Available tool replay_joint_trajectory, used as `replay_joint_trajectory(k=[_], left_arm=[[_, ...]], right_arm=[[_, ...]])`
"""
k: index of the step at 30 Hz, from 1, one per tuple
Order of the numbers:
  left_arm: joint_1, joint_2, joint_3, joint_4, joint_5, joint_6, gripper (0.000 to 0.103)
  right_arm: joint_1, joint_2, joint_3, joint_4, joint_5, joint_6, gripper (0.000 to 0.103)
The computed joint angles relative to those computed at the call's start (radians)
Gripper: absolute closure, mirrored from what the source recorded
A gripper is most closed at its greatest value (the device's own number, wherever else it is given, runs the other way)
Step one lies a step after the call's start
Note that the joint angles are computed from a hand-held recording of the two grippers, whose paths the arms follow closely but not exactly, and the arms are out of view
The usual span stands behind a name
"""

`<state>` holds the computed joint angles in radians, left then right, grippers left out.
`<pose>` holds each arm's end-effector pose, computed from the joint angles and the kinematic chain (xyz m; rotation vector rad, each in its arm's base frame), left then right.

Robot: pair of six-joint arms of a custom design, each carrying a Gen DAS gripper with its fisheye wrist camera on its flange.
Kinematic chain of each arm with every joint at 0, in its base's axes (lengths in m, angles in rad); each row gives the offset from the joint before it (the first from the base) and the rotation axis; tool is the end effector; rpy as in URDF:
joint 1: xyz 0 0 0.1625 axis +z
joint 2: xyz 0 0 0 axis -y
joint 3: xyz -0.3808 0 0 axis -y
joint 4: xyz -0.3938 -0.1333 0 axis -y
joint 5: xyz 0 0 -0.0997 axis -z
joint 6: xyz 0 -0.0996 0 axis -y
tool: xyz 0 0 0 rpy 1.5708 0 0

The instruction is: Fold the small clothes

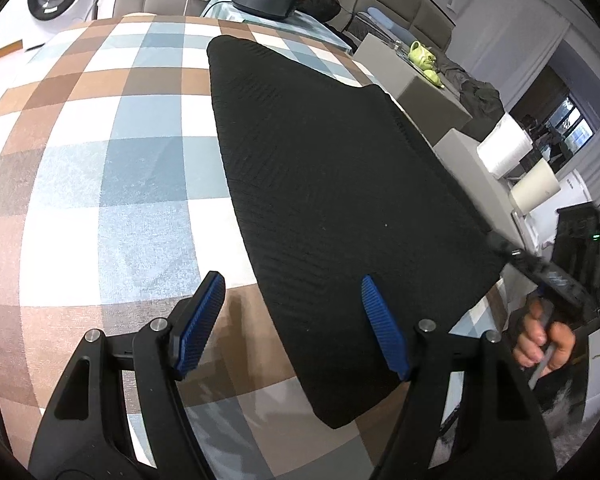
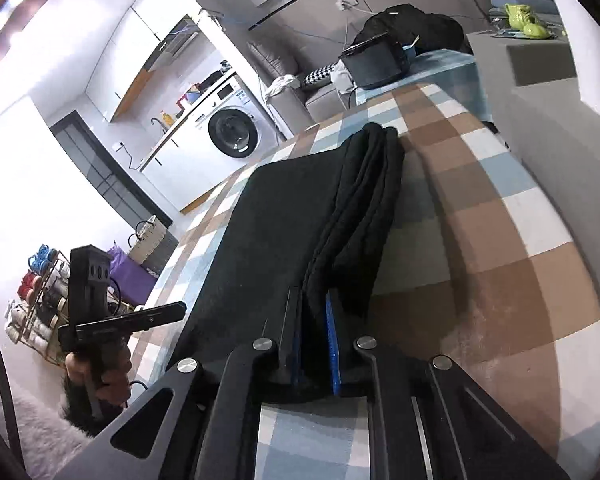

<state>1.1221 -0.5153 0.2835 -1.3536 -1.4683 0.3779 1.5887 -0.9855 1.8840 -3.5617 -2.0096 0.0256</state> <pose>-0.2246 -0.7973 0.3430 1.2197 2.7841 -0.0277 0.1014 -0.5798 0.2188 -0.3294 -2.3621 1.4478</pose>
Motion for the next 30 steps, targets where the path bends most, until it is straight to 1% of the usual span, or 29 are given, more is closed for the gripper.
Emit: replay_joint_trajectory(k=[1, 2, 3, 5, 6, 7, 10, 13, 15, 16, 17, 18, 19, 20, 21, 23, 24, 25, 26, 27, 29, 30], left_arm=[[0.000, 0.004, -0.007, 0.004, 0.000, -0.002, 0.035], [-0.001, 0.005, -0.006, 0.001, 0.002, -0.001, 0.035], [-0.002, 0.003, 0.000, -0.006, 0.006, -0.001, 0.035], [-0.003, 0.005, 0.000, -0.008, 0.011, -0.009, 0.035], [-0.003, 0.012, -0.010, -0.004, 0.013, -0.015, 0.035], [-0.004, 0.020, -0.018, -0.001, 0.021, -0.026, 0.035], [-0.005, 0.035, -0.033, -0.003, 0.031, -0.053, 0.035], [-0.007, 0.042, -0.037, -0.015, 0.033, -0.069, 0.035], [-0.012, 0.023, 0.003, -0.052, 0.043, -0.072, 0.035], [-0.014, 0.012, 0.027, -0.073, 0.049, -0.071, 0.035], [-0.016, 0.000, 0.051, -0.094, 0.060, -0.075, 0.035], [-0.017, -0.007, 0.068, -0.109, 0.070, -0.079, 0.035], [-0.017, -0.007, 0.068, -0.112, 0.077, -0.084, 0.035], [-0.017, -0.009, 0.073, -0.117, 0.084, -0.091, 0.035], [-0.017, -0.010, 0.076, -0.119, 0.086, -0.097, 0.035], [-0.017, -0.015, 0.085, -0.123, 0.088, -0.102, 0.035], [-0.018, -0.018, 0.094, -0.126, 0.092, -0.104, 0.035], [-0.019, -0.018, 0.097, -0.128, 0.094, -0.104, 0.035], [-0.019, -0.020, 0.101, -0.129, 0.094, -0.102, 0.035], [-0.021, -0.024, 0.111, -0.133, 0.094, -0.099, 0.035], [-0.025, -0.038, 0.144, -0.154, 0.099, -0.088, 0.035], [-0.026, -0.041, 0.151, -0.158, 0.101, -0.083, 0.035]], right_arm=[[-0.002, 0.001, -0.005, 0.024, -0.040, 0.026, 0.092], [-0.014, -0.013, 0.006, 0.052, -0.039, 0.072, 0.092], [-0.029, -0.024, 0.020, 0.050, -0.002, 0.100, 0.091], [-0.037, -0.023, 0.031, -0.006, 0.031, 0.115, 0.083], [-0.035, -0.022, 0.031, -0.029, 0.042, 0.106, 0.070], [-0.030, -0.017, 0.022, -0.037, 0.044, 0.097, 0.061], [-0.014, 0.003, -0.020, -0.032, 0.062, 0.049, 0.061], [-0.006, 0.026, -0.080, 0.039, 0.074, 0.009, 0.061], [-0.006, 0.046, -0.126, 0.109, 0.056, 0.015, 0.061], [-0.011, 0.057, -0.154, 0.160, 0.041, 0.037, 0.061], [-0.020, 0.067, -0.179, 0.205, 0.033, 0.066, 0.061], [-0.025, 0.073, -0.189, 0.223, 0.035, 0.083, 0.063], [-0.030, 0.082, -0.201, 0.223, 0.038, 0.082, 0.073], [-0.031, 0.086, -0.216, 0.232, 0.046, 0.068, 0.080], [-0.030, 0.081, -0.211, 0.223, 0.068, 0.049, 0.090], [-0.037, 0.056, -0.171, 0.152, 0.201, 0.012, 0.093], [-0.031, 0.046, -0.157, 0.121, 0.229, -0.007, 0.094], [-0.023, 0.042, -0.151, 0.093, 0.215, -0.029, 0.094], [-0.013, 0.045, -0.153, 0.083, 0.159, -0.044, 0.094], [0.003, 0.052, -0.165, 0.100, 0.072, -0.038, 0.094], [0.007, 0.068, -0.193, 0.186, -0.054, -0.004, 0.094], [0.004, 0.073, -0.199, 0.211, -0.075, 0.018, 0.094]])
